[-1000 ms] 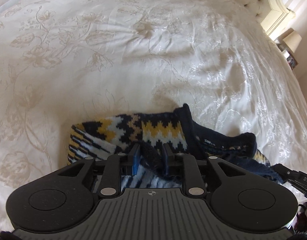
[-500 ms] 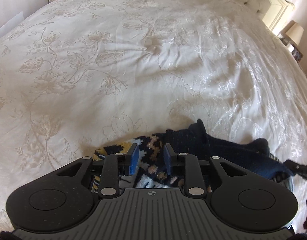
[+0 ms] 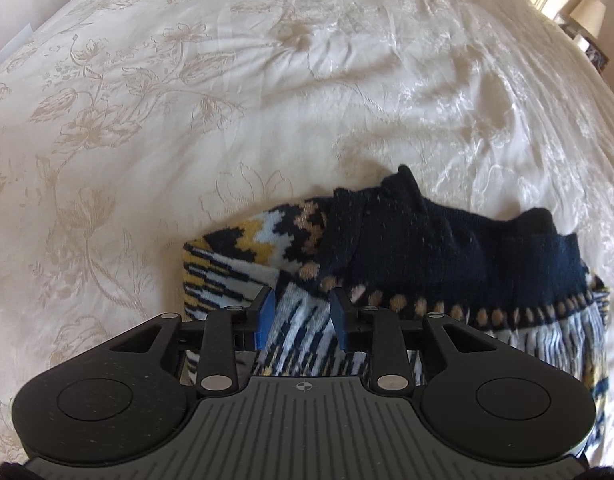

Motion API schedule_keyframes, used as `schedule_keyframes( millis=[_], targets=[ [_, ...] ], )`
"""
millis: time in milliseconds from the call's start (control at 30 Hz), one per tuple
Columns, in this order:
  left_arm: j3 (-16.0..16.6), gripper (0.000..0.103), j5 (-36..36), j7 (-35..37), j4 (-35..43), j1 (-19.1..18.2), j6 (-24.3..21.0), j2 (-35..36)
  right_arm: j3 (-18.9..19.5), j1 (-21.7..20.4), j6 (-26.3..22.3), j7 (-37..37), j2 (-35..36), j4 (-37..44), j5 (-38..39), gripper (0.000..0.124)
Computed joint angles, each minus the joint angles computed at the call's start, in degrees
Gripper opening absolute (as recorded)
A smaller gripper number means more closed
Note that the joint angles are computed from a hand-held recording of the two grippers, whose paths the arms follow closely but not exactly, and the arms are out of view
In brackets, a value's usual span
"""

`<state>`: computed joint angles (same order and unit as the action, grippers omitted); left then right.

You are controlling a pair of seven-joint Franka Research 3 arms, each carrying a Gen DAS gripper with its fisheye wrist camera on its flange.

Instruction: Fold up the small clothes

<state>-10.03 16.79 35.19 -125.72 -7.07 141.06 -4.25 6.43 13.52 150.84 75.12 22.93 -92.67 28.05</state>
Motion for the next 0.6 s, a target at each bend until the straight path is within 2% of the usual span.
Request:
schedule_keyframes(
  millis=[233, 433, 600],
  targets=[
    [-0.48, 0.031, -0.97, 1.32, -4.8, -0.97, -0.08, -4.57, -0.09, -1.37, -1.36, -2.55, -6.04, -8.32, 2.48, 0.059],
    [-0.31, 0.034, -4.52, 5.47, -13.98, -3.07, 2.42, -12.34, -0.83, -1.99, -4.89, -7.78, -11.5, -15.44, 4.45, 0.06],
    [-0.09, 0.034, -8.0, 8.15, -17.15, -4.72, 2.33, -15.12, -1.86, -2.08, -7.37, -10.92, -14.39, -19.53, 5.61, 0.061]
  ],
)
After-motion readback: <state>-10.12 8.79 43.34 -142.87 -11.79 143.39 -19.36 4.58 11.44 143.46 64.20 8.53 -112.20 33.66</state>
